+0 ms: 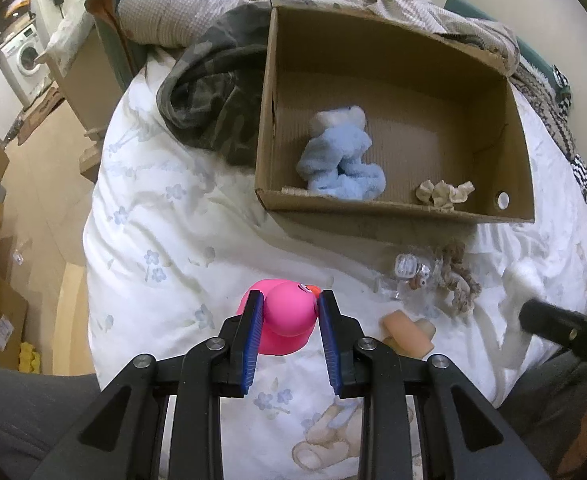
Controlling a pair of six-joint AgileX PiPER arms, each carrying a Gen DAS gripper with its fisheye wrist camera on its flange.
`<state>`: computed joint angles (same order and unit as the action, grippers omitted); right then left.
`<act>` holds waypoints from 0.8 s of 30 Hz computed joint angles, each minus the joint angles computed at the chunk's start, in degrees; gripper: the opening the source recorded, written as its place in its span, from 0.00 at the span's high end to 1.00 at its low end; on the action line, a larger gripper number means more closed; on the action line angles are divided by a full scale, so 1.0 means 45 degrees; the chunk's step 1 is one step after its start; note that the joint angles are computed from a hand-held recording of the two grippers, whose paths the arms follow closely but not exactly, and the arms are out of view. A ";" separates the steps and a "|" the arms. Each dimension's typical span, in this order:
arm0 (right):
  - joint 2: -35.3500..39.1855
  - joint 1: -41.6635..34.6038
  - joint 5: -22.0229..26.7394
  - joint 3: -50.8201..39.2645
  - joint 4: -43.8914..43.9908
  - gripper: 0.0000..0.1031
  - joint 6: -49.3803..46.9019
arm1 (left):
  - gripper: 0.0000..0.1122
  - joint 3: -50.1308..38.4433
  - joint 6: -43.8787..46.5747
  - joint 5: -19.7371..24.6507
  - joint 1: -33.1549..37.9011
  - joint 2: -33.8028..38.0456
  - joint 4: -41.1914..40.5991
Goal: Organize soft objects
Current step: 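Lower the pink toy and white sock into the box and open both tools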
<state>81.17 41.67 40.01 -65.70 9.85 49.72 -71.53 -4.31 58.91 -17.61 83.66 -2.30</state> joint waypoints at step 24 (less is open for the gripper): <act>0.0749 -0.2745 0.0065 -0.2494 0.0134 0.79 -0.2108 | 0.78 -0.7462 0.1902 0.1955 0.0365 0.3595 -0.2128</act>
